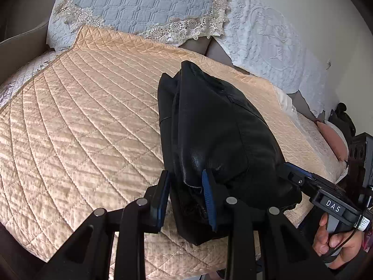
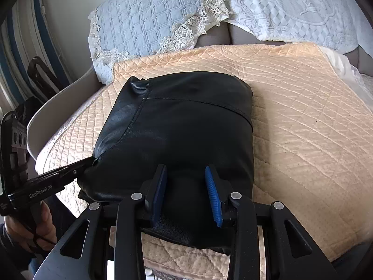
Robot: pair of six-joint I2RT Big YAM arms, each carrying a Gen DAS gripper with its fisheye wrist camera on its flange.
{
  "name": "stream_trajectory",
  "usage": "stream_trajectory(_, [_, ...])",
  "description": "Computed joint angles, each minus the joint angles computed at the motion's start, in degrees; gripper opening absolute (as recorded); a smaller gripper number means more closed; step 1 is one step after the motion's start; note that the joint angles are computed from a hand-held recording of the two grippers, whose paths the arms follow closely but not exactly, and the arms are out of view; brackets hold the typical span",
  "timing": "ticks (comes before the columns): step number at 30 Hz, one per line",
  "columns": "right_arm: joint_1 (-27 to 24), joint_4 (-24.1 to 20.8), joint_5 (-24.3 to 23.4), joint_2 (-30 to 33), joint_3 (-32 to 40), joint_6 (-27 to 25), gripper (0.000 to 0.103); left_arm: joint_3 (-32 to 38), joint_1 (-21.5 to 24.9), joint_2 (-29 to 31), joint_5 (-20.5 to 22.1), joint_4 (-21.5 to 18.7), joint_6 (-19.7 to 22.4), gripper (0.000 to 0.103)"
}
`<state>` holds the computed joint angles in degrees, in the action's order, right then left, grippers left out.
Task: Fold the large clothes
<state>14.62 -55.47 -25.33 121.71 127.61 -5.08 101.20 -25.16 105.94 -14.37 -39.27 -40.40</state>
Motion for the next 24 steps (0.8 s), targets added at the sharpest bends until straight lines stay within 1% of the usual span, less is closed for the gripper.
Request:
stream_trajectory(1, [0.02, -1.18, 0.37, 0.01, 0.87, -0.15, 0.035, 0.62, -0.01, 0.05, 0.06, -1.01, 0.03, 0.031])
stream_trajectory(2, [-0.04, -1.55, 0.41, -0.28, 0.91, -0.11, 0.035, 1.32, -0.03, 0.03, 0.02, -2.0, 0.27, 0.031])
stream_trajectory(4, [-0.51, -1.95, -0.64, -1.21, 0.83, 0.1, 0.035, 1.46, -0.19, -0.84, -0.14, -2.77, 0.6, 0.03])
stream_trajectory(7, [-0.78, 0.18, -0.99, -3.79, -2.17, -0.13, 0.036, 0.51, -0.71, -2.61, -0.45, -2.16, 0.82, 0.03])
stream_trajectory(9, [-0.8, 0.18, -1.34, -4.43, -3.08, -1.08, 0.036, 0.07, -1.41, -3.15, -0.96, -1.71, 2.07, 0.03])
stream_trajectory(11, [-0.55, -0.67, -0.94, -4.32, -3.67, -1.84, 0.036, 0.38, -1.94, -2.46, -0.91, -2.7, 2.92, 0.03])
stream_trajectory(12, [-0.29, -2.64, 0.09, -3.48, -3.09, -2.45, 0.036, 0.46, -2.02, -1.95, -0.51, -3.22, 2.62, 0.03])
stream_trajectory(13, [-0.25, -2.16, 0.41, -3.6, -3.84, -2.39, 0.036, 0.43, -1.98, -1.56, -0.01, -3.67, 2.05, 0.031])
stream_trajectory(14, [-0.29, -0.44, 0.41, -4.29, -5.43, -2.16, 0.037, -0.02, -1.97, -1.49, 0.27, -3.35, 1.63, 0.032])
stream_trajectory(15, [-0.3, 0.2, 0.48, -4.63, -6.13, -2.06, 0.037, -0.47, -2.05, -1.62, -0.07, -2.89, 1.57, 0.034])
stream_trajectory(17, [-0.35, 0.59, 0.43, -4.68, -6.46, -1.88, 0.038, -0.22, -2.2, -1.36, -0.83, -3.42, 1.46, 0.037])
stream_trajectory(21, [-0.56, 0.88, -0.08, -4.47, -6.78, -1.35, 0.039, -0.05, -2.33, -0.96, -0.63, -3.94, 0.88, 0.037])
stream_trajectory(24, [-0.93, -0.33, -0.81, -3.93, -5.72, -0.61, 0.042, 0.47, -2.28, -1.03, -0.19, -4.86, -0.14, 0.037])
